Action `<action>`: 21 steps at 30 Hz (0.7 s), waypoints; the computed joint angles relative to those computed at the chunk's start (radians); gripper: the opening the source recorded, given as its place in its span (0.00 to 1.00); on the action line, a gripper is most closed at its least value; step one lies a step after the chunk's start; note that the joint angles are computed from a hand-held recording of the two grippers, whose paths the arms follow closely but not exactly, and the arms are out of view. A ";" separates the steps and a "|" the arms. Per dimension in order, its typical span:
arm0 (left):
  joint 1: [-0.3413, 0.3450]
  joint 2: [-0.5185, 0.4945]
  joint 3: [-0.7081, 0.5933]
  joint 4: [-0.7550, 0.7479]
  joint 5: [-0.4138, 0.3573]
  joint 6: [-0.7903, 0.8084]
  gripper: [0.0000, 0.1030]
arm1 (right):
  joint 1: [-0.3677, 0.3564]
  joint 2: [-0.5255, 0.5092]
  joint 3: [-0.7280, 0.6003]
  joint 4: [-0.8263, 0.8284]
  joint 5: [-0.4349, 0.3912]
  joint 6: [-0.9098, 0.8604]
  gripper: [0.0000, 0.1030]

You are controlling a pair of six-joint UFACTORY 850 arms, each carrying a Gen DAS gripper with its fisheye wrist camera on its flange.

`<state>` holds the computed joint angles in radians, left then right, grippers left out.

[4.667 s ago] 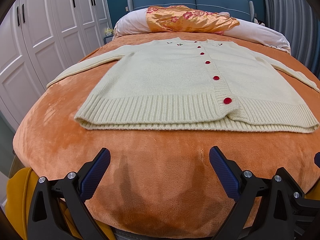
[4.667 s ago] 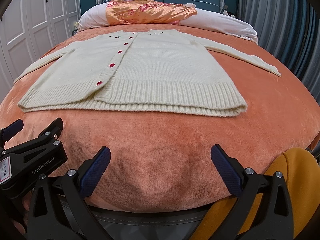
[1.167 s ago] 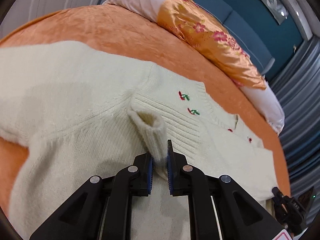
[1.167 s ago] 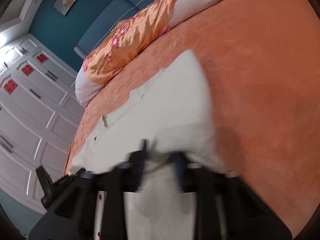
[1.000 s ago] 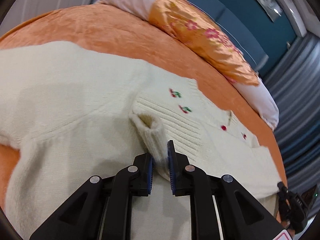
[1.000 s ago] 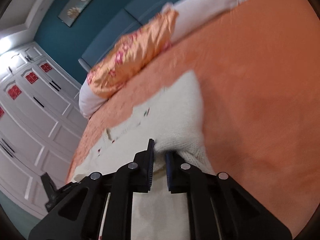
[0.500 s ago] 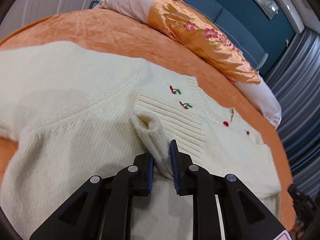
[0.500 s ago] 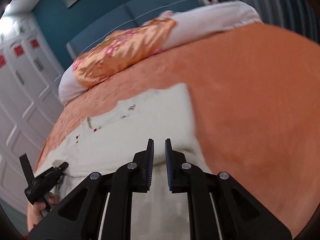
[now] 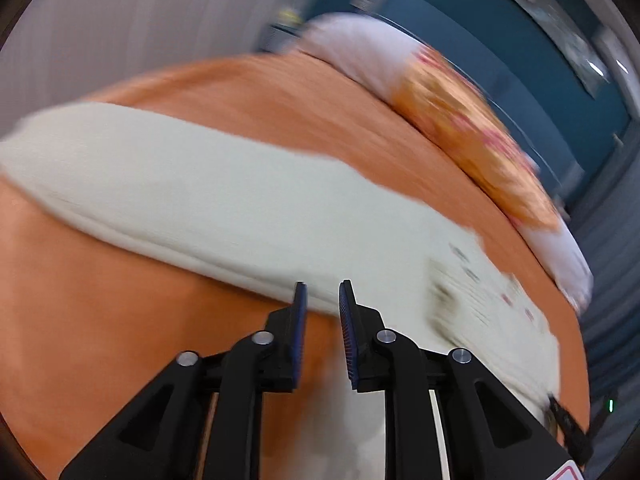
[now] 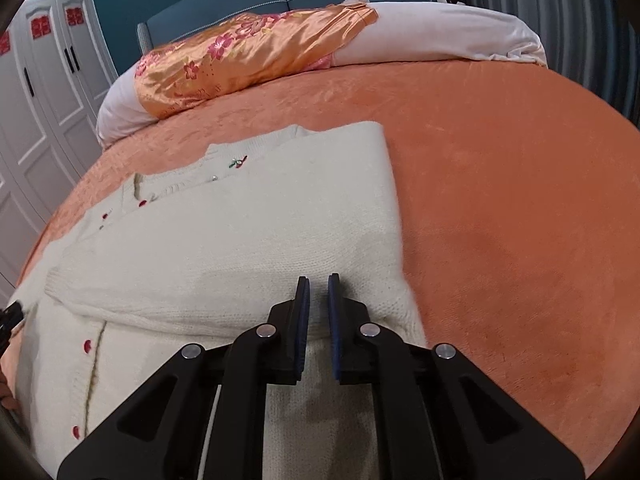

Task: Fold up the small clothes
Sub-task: 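Fold the held sleeve across the cardigan body with the left tool and release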

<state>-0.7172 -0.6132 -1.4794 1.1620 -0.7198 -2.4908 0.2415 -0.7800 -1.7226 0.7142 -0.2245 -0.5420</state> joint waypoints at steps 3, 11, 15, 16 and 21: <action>0.025 0.157 0.209 -0.040 -0.068 -0.136 0.24 | 0.002 0.009 0.015 0.023 0.012 -0.025 0.08; 0.105 0.415 0.574 -0.047 -0.062 -0.512 0.24 | 0.005 0.020 0.041 0.116 0.035 -0.110 0.08; 0.130 0.423 0.605 0.017 -0.014 -0.591 0.23 | 0.006 0.020 0.042 0.108 0.039 -0.104 0.08; 0.132 0.431 0.621 0.038 -0.014 -0.617 0.23 | 0.005 0.020 0.042 0.110 0.038 -0.105 0.08; 0.147 0.422 0.561 0.006 -0.063 -0.492 0.08 | 0.004 0.019 0.042 0.134 0.036 -0.127 0.08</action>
<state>-0.5699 -0.1908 -0.9181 1.1681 -0.7827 -2.9824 0.2451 -0.7606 -1.6804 0.8478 -0.1887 -0.6691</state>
